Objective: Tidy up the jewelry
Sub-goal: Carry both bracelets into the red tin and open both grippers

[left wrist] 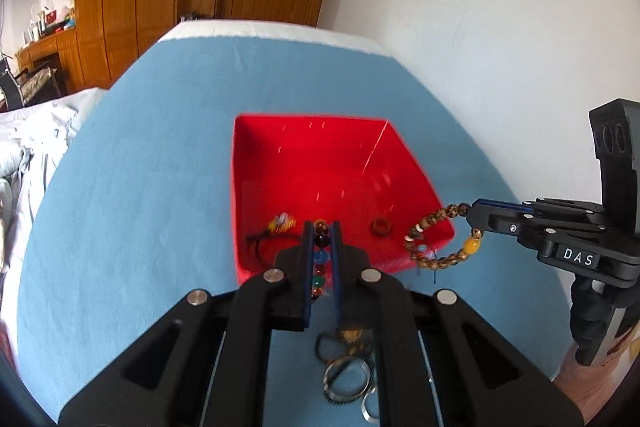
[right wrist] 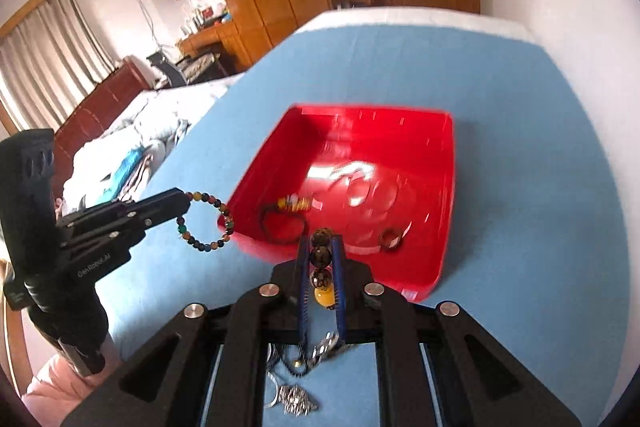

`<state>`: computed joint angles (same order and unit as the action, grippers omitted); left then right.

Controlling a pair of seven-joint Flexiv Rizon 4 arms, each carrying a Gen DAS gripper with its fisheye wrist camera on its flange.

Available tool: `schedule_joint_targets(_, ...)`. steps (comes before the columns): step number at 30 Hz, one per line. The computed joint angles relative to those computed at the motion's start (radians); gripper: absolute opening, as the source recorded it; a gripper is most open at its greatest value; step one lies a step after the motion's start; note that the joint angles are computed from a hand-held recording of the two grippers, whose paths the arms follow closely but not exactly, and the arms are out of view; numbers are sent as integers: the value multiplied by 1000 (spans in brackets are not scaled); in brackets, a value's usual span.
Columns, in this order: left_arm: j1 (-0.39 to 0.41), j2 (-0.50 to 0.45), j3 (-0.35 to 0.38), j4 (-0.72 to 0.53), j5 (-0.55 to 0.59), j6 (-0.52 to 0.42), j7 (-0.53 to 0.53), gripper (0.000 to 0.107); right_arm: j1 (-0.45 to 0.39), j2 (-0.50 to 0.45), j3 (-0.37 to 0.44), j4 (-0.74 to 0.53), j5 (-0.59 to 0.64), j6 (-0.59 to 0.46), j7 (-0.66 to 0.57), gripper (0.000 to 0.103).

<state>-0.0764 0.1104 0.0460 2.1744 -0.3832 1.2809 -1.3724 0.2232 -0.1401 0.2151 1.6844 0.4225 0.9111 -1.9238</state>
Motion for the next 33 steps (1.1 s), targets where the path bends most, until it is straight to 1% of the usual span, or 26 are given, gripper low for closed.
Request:
schedule_joint_targets(3, 5, -38, -10, -43, 0, 13, -6, 6, 9, -28, -4, -35, -18, 18, 28, 10)
schedule_joint_targets(5, 8, -82, -17, -79, -20, 10, 2, 6, 18, -60, -9, -58, -50, 37, 56, 10)
schedule_joint_targets(7, 18, -122, -23, -114, -12, -10, -9, 6, 23, -97, -9, -83, -83, 44, 87, 10)
schedule_joint_targets(9, 30, -170, -29, -154, 2, -42, -26, 6, 19, -135, -3, -117, -97, 30, 102, 10)
schedule_joint_targets(14, 46, -264, -28, -245, 80, -92, -97, 6, 14, -241, 17, -205, -123, 10, 133, 10)
schedule_joint_targets(18, 46, -333, -16, -317, 155, -130, -159, 6, 27, -328, 12, -274, -174, -12, 177, 10)
schedule_joint_targets(21, 47, -371, -9, -354, 190, -162, -195, 6, 38, -373, -1, -305, -224, -18, 223, 10)
schedule_joint_targets(24, 51, -385, -7, -367, 204, -188, -216, 7, 48, -398, -26, -307, -287, 3, 284, 11)
schedule_joint_targets(27, 59, -386, -10, -367, 202, -198, -212, 9, 25, -398, -9, -293, -294, 32, 286, 14)
schedule_joint_targets(28, 58, -380, -7, -364, 208, -199, -219, 14, 24, -387, -11, -272, -302, 59, 289, 14)
schedule_joint_targets(29, 56, -372, -4, -360, 215, -198, -227, 27, 22, -379, -8, -258, -307, 77, 291, 14)
schedule_joint_targets(30, 53, -364, -1, -356, 223, -191, -237, 33, 16, -372, -2, -247, -308, 88, 288, 14)
schedule_joint_targets(31, 51, -355, 3, -349, 234, -184, -245, 39, 9, -357, 5, -225, -305, 110, 282, 17)
schedule_joint_targets(32, 43, -343, 14, -345, 264, -181, -267, 39, 8, -350, 6, -215, -308, 121, 282, 20)
schedule_joint_targets(33, 37, -328, 21, -339, 289, -178, -286, 40, 8, -332, 5, -187, -315, 146, 284, 24)
